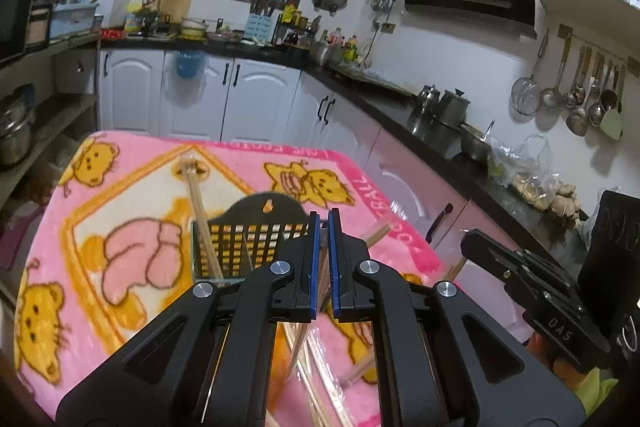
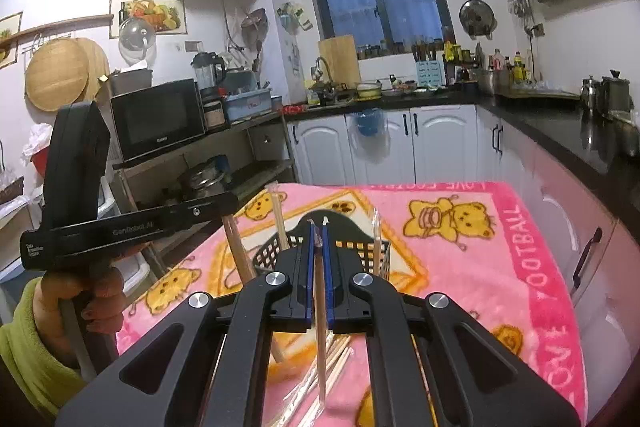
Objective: Organize utensils
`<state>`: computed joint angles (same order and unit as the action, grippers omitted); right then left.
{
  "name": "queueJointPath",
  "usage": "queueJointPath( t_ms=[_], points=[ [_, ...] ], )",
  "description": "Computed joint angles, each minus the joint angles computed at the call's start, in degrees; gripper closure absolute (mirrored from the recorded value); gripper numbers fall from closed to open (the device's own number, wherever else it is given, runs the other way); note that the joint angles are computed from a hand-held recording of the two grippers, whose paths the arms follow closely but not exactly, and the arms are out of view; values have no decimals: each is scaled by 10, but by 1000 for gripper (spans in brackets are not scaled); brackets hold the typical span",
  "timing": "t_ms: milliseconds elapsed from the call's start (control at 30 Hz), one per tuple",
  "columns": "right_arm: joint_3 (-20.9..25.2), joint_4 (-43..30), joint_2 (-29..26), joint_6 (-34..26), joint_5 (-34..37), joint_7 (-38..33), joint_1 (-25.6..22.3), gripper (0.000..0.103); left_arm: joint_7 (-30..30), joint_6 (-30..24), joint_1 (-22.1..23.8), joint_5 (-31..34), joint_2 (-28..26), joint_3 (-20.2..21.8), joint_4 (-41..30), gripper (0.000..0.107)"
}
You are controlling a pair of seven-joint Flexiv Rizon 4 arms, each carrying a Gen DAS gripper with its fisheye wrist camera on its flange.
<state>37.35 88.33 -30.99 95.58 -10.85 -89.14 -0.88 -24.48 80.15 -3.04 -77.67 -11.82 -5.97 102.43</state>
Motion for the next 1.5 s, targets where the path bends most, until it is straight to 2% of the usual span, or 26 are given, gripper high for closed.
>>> queueJointPath(
  t_ms=[433,700,900,1000,1133,1200,1400,1500],
  points=[
    [6,-35,-1,4,-11,-12,8,99,20,25,-4,-3,-5,-10,-47,105],
    [-11,-69,-2,6,-22,-11,30,99,10,34,2,9,-15,-17,-77,105],
    [-19,-99,-11,2,-26,-11,42,99,36,56,3,-13,-23,-27,-103,105],
    [-28,-114,-15,-2,-26,-13,52,99,30,56,5,-4,-29,-27,-115,105],
    [-58,-145,-20,-7,-24,-9,78,99,28,63,8,1,-38,-34,-129,105],
    [-72,-162,-23,-15,-19,-3,90,99,7,57,13,18,-45,-34,-137,105],
    [-159,-220,-35,-32,-10,27,148,99,-45,50,29,91,-67,-42,-165,105],
    [-168,-253,-52,-50,-7,30,154,99,-73,56,36,138,-81,-46,-179,105]
  ],
)
